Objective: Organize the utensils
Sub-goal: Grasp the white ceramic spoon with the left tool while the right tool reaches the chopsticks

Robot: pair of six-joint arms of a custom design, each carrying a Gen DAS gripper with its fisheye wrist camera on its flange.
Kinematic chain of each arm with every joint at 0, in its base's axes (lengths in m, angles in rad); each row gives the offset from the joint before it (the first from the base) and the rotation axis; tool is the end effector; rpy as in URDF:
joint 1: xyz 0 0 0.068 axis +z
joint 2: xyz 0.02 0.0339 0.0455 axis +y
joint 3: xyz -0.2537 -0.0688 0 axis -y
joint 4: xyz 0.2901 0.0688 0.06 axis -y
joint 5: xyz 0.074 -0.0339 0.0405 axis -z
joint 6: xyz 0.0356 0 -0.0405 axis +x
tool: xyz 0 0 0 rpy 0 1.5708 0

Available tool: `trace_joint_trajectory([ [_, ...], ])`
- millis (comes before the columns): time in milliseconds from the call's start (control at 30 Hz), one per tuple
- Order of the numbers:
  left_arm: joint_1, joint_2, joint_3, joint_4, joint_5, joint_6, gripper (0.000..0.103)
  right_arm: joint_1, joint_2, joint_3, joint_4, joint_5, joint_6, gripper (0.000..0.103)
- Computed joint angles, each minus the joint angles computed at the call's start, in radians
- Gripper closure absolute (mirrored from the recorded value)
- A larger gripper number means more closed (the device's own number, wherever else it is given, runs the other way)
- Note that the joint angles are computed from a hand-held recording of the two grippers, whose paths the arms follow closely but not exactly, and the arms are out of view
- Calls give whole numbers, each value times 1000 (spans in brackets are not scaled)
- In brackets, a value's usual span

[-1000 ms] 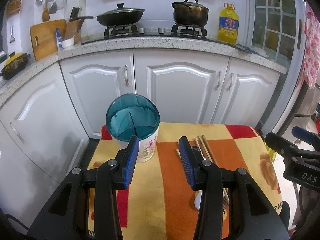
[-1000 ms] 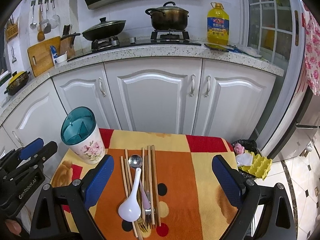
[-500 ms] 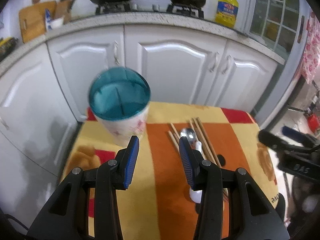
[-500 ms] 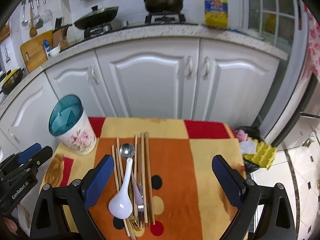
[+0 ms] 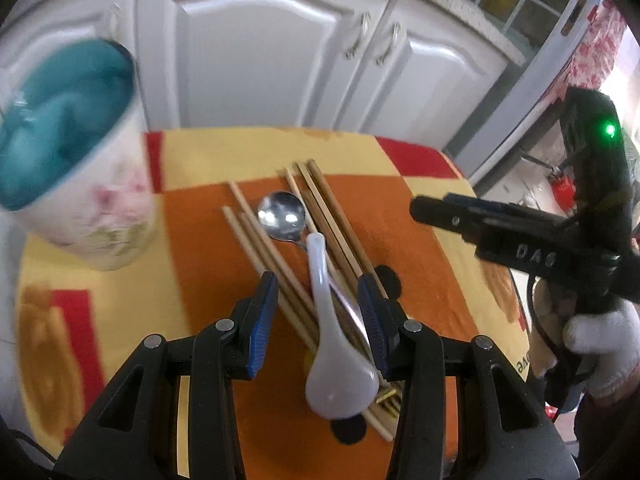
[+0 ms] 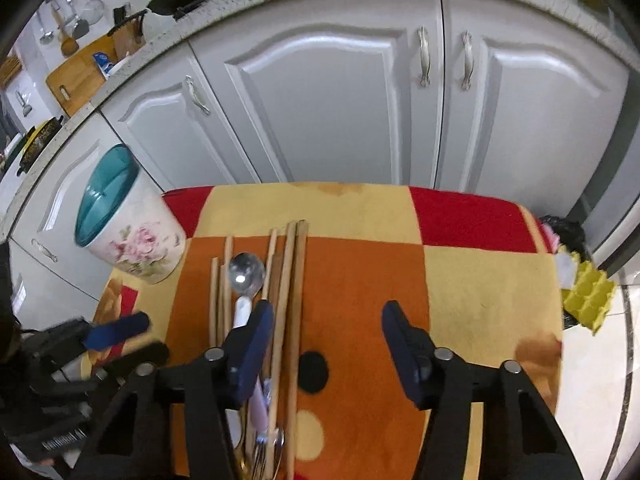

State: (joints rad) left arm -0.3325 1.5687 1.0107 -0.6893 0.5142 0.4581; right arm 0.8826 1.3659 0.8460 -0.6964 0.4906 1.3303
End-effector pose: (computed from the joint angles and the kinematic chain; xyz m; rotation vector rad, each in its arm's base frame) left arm 0.3069 -0.1245 0.1649 1.1510 2.4565 -0.6834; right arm 0.1950 0.2107 0.1710 0.6767 2.4581 0.1224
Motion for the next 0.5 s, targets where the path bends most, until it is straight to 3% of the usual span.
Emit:
trace_joint_trajectory([
  [233, -84, 165, 91, 24, -42, -15, 66, -91, -31, -99, 136, -90, -69, 50],
  [433, -113, 244, 140, 59, -52, -44, 90, -177, 17, -117, 251, -172, -172, 51],
  [500, -105, 247, 152, 41, -44, -46, 91, -203, 46, -105, 273, -193, -201, 53],
])
